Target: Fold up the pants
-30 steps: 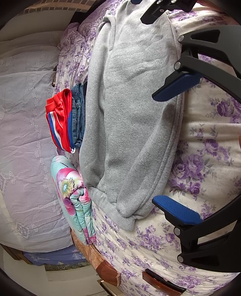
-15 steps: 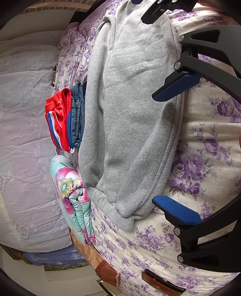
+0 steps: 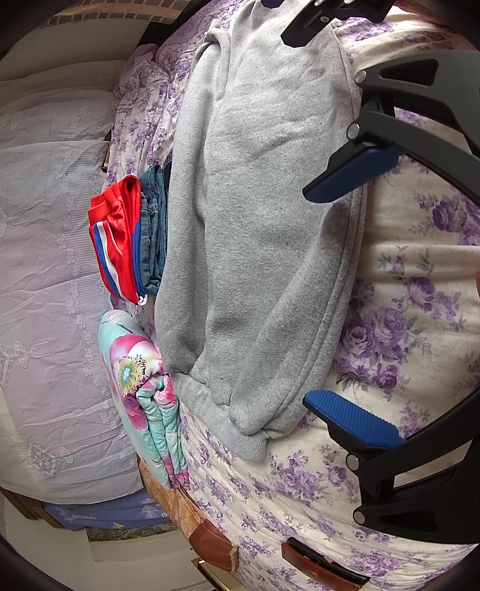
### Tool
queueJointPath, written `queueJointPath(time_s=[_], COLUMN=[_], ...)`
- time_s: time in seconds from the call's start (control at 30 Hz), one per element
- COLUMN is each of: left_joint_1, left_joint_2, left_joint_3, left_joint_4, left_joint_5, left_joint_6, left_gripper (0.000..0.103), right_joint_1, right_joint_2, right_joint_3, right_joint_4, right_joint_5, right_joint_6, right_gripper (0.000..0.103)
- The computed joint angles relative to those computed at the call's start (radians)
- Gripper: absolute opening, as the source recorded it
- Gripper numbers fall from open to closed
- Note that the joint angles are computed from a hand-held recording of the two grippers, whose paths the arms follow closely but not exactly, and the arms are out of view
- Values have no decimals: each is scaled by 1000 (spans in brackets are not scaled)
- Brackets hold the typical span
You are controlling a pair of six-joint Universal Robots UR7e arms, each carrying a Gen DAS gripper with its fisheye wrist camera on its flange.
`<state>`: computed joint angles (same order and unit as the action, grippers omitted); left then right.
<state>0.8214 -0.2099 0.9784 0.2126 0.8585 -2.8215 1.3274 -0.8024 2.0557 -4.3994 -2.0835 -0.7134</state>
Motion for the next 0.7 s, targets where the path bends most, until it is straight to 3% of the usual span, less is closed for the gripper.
queueJointPath(time_s=[0.7], left_joint_1=[0], left_joint_2=[2], left_joint_3=[-6], left_joint_4=[8], left_joint_5=[0], left_joint_6=[-4], left_gripper=[99], right_joint_1=[0], right_joint_2=[1], right_joint_3=[2], right_joint_4=[-4], right_joint_5=[2], right_joint_6=[-4], right_gripper=[100])
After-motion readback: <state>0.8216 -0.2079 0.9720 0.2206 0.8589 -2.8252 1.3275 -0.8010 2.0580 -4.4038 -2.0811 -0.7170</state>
